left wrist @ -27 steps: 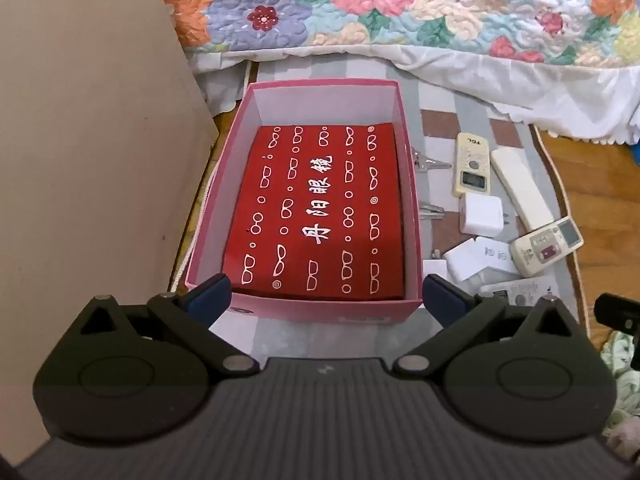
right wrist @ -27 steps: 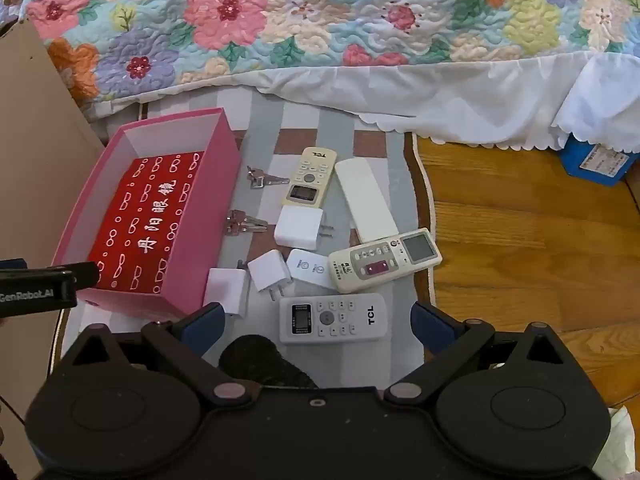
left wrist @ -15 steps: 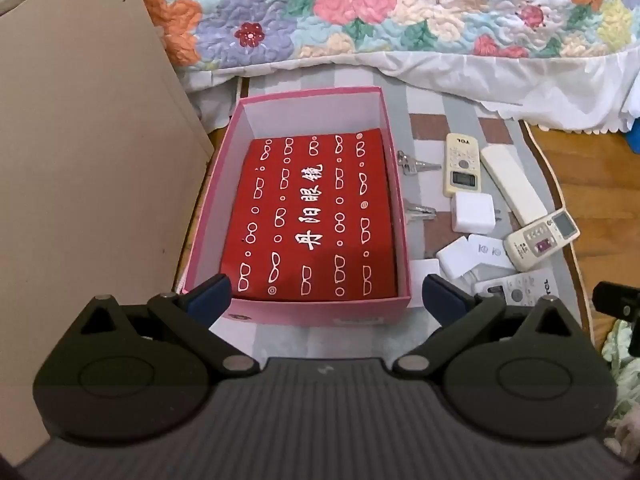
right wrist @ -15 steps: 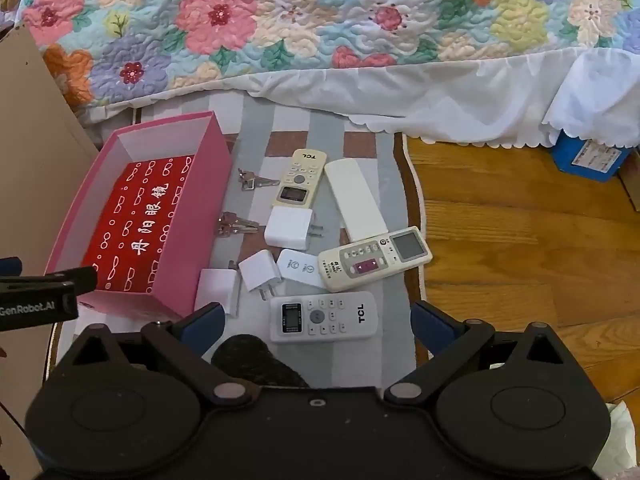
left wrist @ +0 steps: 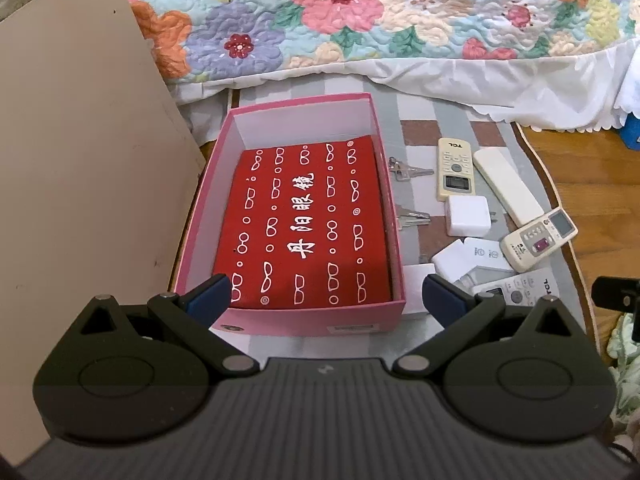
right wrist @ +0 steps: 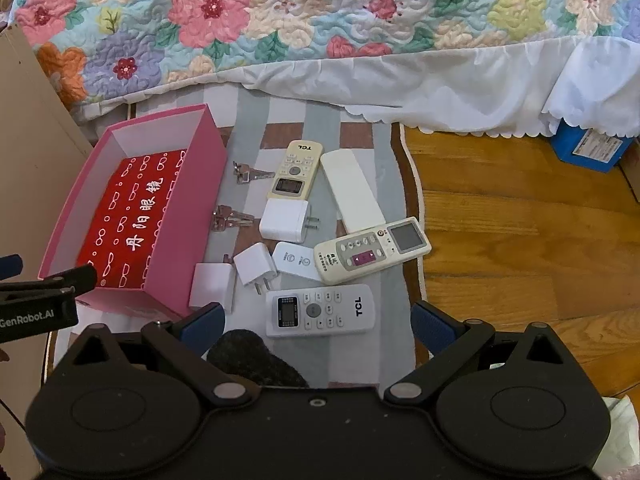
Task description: Organize rigid objects
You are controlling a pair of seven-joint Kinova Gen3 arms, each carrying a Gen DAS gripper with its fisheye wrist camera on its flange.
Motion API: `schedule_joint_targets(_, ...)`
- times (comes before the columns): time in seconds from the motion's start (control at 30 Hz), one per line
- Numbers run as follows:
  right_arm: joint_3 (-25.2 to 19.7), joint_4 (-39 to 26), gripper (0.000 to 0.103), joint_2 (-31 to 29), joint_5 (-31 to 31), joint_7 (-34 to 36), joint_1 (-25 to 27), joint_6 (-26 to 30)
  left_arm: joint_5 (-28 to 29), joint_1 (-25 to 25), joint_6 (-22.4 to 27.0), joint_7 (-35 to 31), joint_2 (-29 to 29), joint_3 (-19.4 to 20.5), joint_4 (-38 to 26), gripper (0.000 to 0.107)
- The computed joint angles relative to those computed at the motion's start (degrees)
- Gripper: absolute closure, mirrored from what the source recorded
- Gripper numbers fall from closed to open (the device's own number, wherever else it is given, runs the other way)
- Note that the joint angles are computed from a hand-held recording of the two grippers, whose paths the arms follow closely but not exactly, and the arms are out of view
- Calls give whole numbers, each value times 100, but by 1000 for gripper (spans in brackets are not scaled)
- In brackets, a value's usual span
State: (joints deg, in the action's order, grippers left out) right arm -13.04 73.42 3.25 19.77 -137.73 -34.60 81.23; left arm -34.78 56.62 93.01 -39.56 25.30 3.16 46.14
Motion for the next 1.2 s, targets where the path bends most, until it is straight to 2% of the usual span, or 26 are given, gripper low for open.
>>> schedule_joint_targets(1.2, 33, -57, 2, 93, -12, 98, -45, 100, 125, -158, -100, 230, -133, 85, 212, 5)
